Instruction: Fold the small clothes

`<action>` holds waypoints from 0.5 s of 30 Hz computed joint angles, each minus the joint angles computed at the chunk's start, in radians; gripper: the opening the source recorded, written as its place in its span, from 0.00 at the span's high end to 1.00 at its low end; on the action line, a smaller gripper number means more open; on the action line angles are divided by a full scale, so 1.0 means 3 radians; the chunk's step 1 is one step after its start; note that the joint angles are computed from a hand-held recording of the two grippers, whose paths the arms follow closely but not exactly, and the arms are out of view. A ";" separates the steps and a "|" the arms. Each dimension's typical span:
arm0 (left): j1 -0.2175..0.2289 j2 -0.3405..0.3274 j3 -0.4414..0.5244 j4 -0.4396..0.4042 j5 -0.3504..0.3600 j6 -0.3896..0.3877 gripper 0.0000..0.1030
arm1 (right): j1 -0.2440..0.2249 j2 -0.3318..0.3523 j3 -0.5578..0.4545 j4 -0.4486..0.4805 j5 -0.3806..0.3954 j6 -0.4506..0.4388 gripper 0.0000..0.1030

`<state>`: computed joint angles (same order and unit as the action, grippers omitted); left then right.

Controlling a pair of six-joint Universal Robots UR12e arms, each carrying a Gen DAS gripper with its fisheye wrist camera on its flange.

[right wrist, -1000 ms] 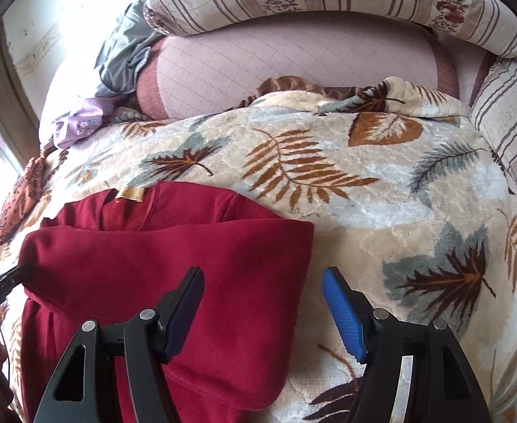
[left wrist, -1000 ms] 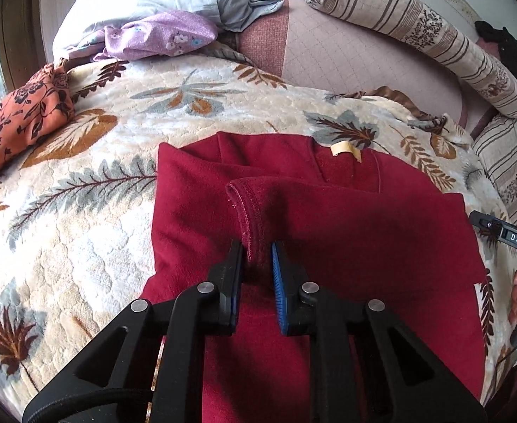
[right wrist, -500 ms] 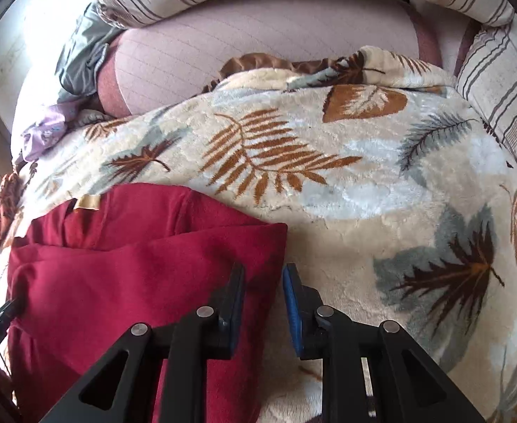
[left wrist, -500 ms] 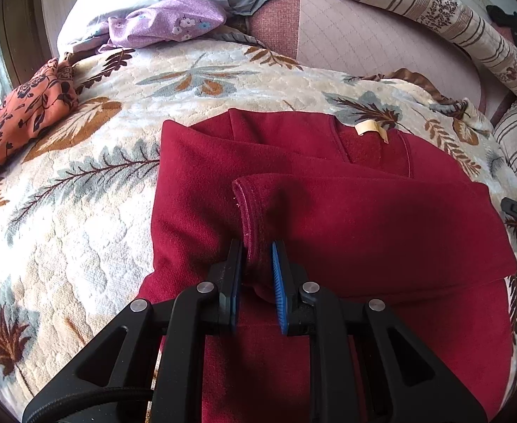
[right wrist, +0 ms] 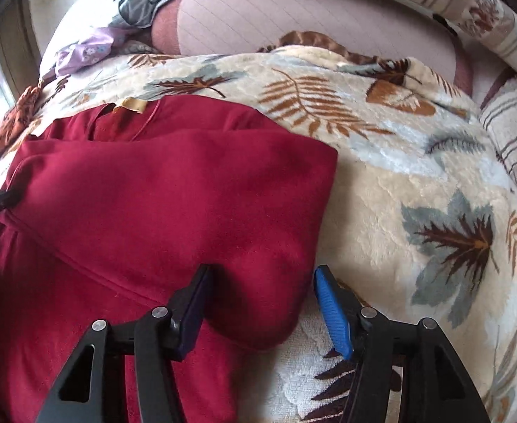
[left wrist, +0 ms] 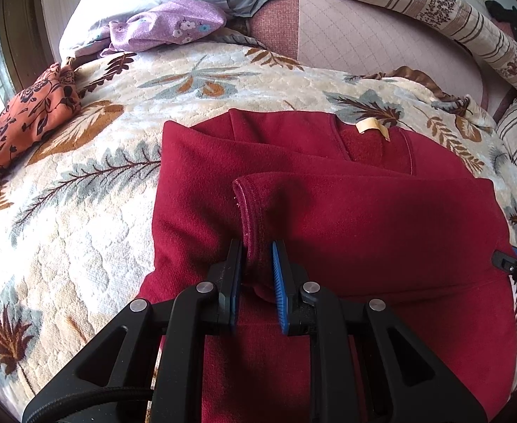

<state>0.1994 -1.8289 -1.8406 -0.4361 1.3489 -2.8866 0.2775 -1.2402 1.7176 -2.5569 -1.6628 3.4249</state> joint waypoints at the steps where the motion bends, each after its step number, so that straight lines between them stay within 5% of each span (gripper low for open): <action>1: -0.0001 0.0000 0.0002 -0.0006 0.0000 -0.0004 0.85 | -0.0052 -0.0027 0.0052 -0.0049 0.0146 0.0127 0.45; 12: -0.0018 -0.0006 -0.0014 0.0050 0.0053 -0.0002 0.84 | -0.0101 -0.0133 0.0155 -0.0210 0.0398 0.0472 0.43; 15: -0.0006 -0.0001 -0.0024 0.0054 0.0024 -0.0004 0.82 | -0.0111 -0.0081 0.0146 -0.0162 0.0432 0.0497 0.61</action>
<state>0.1977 -1.8290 -1.8478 -0.4198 1.3561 -2.8878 0.2441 -1.2646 1.7614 -2.6055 -1.5331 3.5741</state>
